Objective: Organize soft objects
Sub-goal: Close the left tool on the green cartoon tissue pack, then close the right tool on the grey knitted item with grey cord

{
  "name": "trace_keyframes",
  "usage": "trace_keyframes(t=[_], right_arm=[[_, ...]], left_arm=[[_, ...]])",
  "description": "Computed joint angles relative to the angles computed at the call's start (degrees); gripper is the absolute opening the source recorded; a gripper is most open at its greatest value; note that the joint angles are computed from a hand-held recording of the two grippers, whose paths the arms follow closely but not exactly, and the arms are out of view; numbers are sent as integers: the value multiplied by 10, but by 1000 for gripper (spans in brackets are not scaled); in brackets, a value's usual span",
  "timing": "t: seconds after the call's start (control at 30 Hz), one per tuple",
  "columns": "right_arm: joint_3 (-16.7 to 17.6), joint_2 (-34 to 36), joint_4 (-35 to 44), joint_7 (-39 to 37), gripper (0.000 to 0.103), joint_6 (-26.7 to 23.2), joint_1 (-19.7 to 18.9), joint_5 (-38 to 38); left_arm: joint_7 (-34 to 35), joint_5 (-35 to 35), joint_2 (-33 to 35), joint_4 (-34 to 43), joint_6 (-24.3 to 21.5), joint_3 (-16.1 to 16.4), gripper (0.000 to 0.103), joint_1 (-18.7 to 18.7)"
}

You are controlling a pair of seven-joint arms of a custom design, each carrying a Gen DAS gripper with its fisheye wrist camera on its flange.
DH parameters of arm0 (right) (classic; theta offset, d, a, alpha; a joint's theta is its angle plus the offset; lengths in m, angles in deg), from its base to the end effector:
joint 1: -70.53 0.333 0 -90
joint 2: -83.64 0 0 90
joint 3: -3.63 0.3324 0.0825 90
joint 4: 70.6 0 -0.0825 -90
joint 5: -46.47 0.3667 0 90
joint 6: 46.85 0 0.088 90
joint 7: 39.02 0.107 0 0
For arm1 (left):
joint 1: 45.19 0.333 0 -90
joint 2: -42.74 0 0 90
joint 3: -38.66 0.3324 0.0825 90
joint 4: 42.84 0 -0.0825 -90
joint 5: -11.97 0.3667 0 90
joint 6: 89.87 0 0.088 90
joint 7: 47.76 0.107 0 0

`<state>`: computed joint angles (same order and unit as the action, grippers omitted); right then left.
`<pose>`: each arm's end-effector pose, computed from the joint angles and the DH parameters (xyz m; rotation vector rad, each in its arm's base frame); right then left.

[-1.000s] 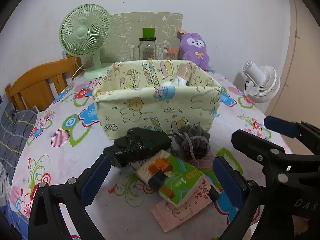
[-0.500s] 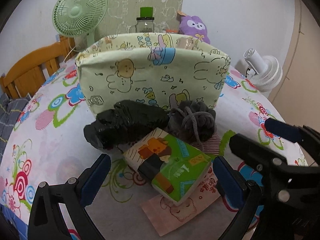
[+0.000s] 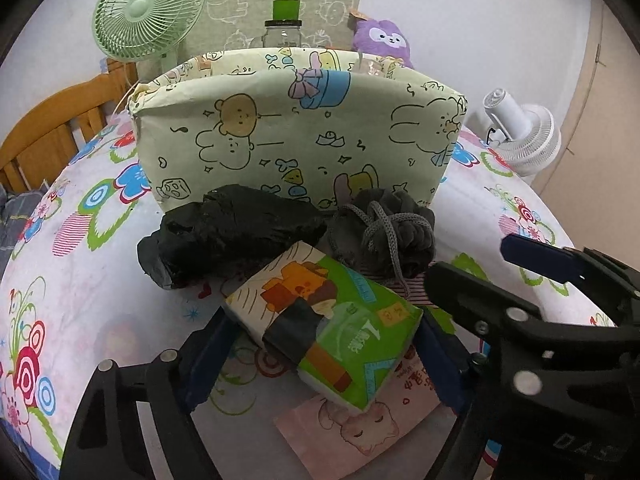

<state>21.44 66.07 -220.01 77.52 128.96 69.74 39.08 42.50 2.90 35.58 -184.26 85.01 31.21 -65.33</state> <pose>0.4215 0.1465 0.4676 -1.7226 1.7543 -0.5580 0.4451 -0.2203 0.4513 -1.5504 2.1896 -0.8847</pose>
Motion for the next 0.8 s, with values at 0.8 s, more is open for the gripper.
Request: trace_keyframes(t=[0.8], right_arm=[[-22, 77, 68, 73, 66, -15, 20, -81]], left_arm=[[85, -74, 17, 22, -8, 2, 87, -3]])
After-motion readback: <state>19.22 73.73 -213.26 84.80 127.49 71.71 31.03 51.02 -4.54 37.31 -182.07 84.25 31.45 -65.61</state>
